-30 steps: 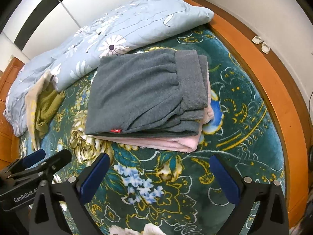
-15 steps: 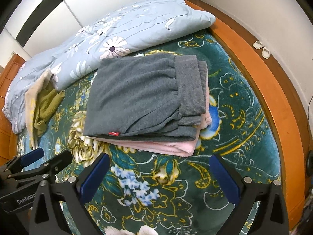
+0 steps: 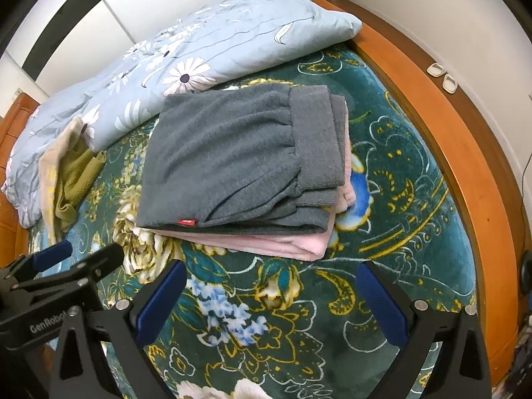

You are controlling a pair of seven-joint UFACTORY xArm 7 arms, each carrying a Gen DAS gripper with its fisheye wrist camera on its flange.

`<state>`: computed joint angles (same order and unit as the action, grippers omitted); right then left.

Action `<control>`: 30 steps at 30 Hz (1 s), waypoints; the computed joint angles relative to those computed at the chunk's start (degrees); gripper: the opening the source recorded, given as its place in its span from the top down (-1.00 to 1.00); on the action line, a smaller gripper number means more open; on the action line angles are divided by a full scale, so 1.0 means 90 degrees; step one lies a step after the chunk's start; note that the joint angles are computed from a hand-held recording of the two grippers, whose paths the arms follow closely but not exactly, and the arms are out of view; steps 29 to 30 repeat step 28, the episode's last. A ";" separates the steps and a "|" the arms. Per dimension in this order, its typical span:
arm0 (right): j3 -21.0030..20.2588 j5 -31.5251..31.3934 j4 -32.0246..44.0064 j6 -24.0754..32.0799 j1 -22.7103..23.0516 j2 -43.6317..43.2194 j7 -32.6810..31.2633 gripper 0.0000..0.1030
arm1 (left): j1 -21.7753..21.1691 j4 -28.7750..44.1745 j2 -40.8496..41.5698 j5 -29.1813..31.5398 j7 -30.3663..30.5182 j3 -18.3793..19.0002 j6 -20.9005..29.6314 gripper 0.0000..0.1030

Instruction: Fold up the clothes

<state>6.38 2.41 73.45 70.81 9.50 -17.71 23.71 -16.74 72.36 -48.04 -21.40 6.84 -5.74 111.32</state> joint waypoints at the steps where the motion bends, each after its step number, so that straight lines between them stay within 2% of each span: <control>1: -0.0003 0.0002 0.0006 0.0018 0.0001 0.0007 -0.0008 -1.00 | 0.0001 0.0008 0.0020 0.0002 -0.0016 -0.0022 -0.0001 -0.78; 30: -0.0103 -0.0143 0.0335 0.0389 -0.0094 0.0588 -0.0342 -1.00 | -0.0215 -0.0288 0.0278 -0.0059 -0.0348 -0.0349 -0.0094 -0.78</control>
